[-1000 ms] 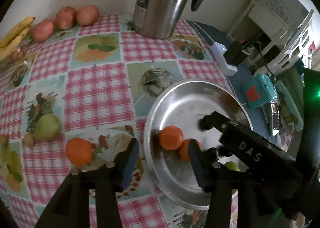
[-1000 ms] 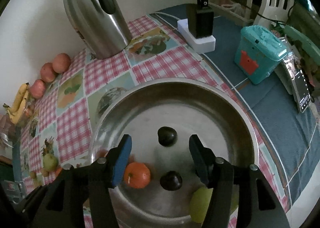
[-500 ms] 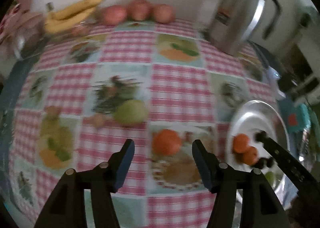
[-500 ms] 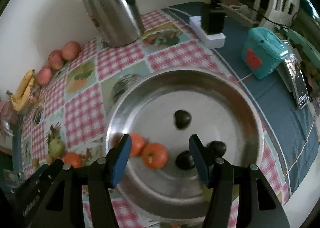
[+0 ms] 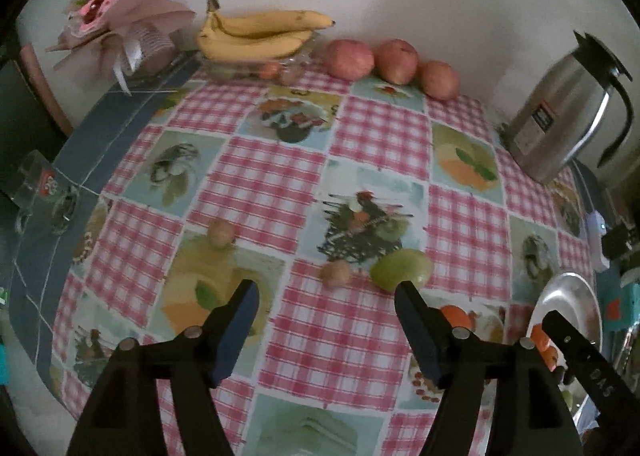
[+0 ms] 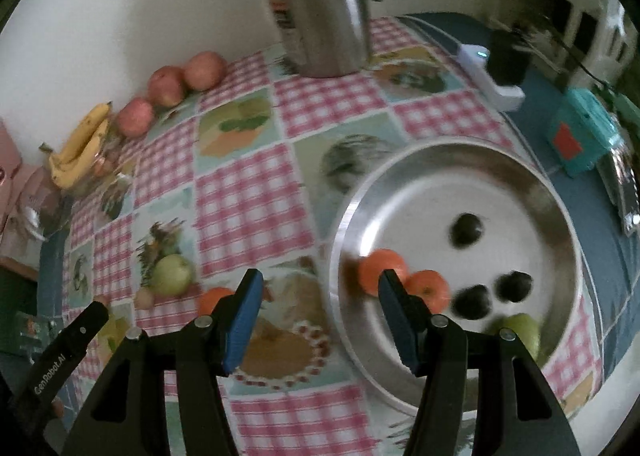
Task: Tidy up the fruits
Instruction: 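Withdraw both open grippers from the steel plate toward the remaining fruit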
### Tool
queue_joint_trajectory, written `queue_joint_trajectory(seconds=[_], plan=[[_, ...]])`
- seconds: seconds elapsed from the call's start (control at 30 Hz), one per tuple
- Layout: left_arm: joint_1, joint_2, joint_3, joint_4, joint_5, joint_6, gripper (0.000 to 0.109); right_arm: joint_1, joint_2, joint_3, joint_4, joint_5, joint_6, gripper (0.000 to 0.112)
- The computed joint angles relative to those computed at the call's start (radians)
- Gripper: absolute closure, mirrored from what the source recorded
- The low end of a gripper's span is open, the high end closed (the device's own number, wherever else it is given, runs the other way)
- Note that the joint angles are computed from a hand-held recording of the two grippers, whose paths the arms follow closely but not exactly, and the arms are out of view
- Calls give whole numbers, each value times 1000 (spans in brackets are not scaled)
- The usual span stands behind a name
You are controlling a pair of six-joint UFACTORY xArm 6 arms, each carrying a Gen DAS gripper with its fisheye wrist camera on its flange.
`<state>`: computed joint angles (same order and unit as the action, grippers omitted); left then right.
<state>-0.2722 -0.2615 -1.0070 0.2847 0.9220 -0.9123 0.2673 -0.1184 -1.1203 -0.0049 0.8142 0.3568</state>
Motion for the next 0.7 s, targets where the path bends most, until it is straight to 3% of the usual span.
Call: queue_joint_trajectory(seconds=[0.17, 0.33, 0.43, 0.7], plan=[[26, -5, 8, -16, 1, 5, 34, 36, 27, -21, -13, -14, -12, 51], [37, 9, 5, -35, 12, 4, 17, 42, 37, -30, -41, -7, 1, 51], [32, 7, 6, -7, 13, -17, 6, 44, 38, -27, -60, -4, 15, 39], [30, 7, 14, 15, 12, -33, 6, 46, 33, -16, -89, 2, 24, 31]])
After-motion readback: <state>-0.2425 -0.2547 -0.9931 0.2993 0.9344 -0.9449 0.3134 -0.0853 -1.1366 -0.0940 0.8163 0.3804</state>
